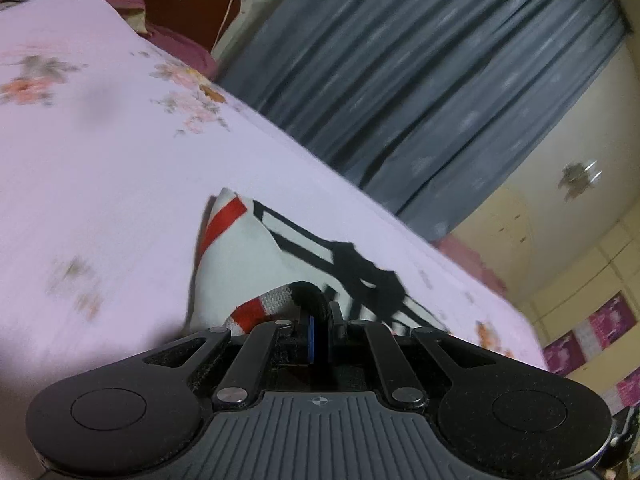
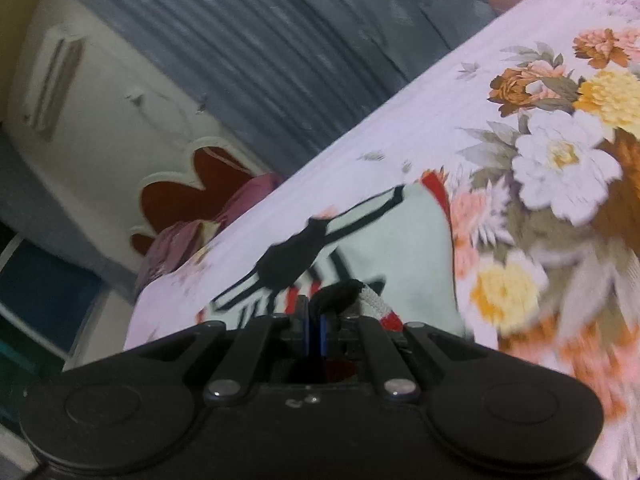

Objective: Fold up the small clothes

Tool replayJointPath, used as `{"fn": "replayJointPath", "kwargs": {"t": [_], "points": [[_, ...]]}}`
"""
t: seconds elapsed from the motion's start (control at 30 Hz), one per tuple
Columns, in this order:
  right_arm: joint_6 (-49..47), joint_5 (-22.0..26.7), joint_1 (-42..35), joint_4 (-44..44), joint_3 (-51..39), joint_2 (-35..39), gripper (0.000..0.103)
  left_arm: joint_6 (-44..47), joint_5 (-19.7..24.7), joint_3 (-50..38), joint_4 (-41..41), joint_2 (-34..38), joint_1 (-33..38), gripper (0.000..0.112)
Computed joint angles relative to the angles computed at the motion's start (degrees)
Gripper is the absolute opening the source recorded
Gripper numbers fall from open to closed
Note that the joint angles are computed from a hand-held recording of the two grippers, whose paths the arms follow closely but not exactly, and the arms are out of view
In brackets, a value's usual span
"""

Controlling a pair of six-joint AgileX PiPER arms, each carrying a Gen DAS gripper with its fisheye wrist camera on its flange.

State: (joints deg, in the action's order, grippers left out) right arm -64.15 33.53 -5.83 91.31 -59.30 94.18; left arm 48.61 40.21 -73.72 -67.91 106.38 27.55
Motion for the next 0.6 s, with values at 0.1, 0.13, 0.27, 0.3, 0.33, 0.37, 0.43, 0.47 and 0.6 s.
{"fn": "replayJointPath", "kwargs": {"t": [0.1,0.13,0.27,0.3,0.33,0.37,0.43,0.47,0.6], "points": [[14.4,-1.3,1.1,-9.9,-14.8,12.0,0.005,-12.7,1.3,-15.8,11.1,11.3,-3.4,0.005],[20.0,-0.9,1.3,-13.6,-20.0,16.3,0.007,-15.0,2.1,-20.8,12.8,15.1,-4.0,0.005],[24.2,-5.8,2.3,-13.8,-28.1,24.0,0.05,-13.8,3.9,-26.7,9.6,20.5,-3.5,0.013],[19.7,-8.2,2.5,-10.1,-26.6,23.1,0.052,-10.3,2.6,-25.3,6.9,20.1,-3.3,0.028],[14.0,-8.8,2.3,-5.4,-24.7,21.8,0.052,-7.6,0.0,-22.8,5.6,18.5,-3.3,0.057],[8.3,-8.7,1.9,-1.1,-22.6,20.5,0.051,-4.0,-3.0,-20.4,3.9,17.2,-3.4,0.069],[-2.4,-9.5,1.7,4.0,-18.0,17.2,0.047,6.3,-5.6,-16.0,0.5,14.1,-3.0,0.074],[-5.2,-10.2,1.7,3.3,-16.4,15.8,0.045,8.7,-5.4,-16.0,2.1,13.7,-3.0,0.072],[-2.8,-12.9,3.1,-16.4,-13.4,12.9,0.044,11.0,-6.1,-16.2,18.7,12.0,-6.5,0.046]]}}
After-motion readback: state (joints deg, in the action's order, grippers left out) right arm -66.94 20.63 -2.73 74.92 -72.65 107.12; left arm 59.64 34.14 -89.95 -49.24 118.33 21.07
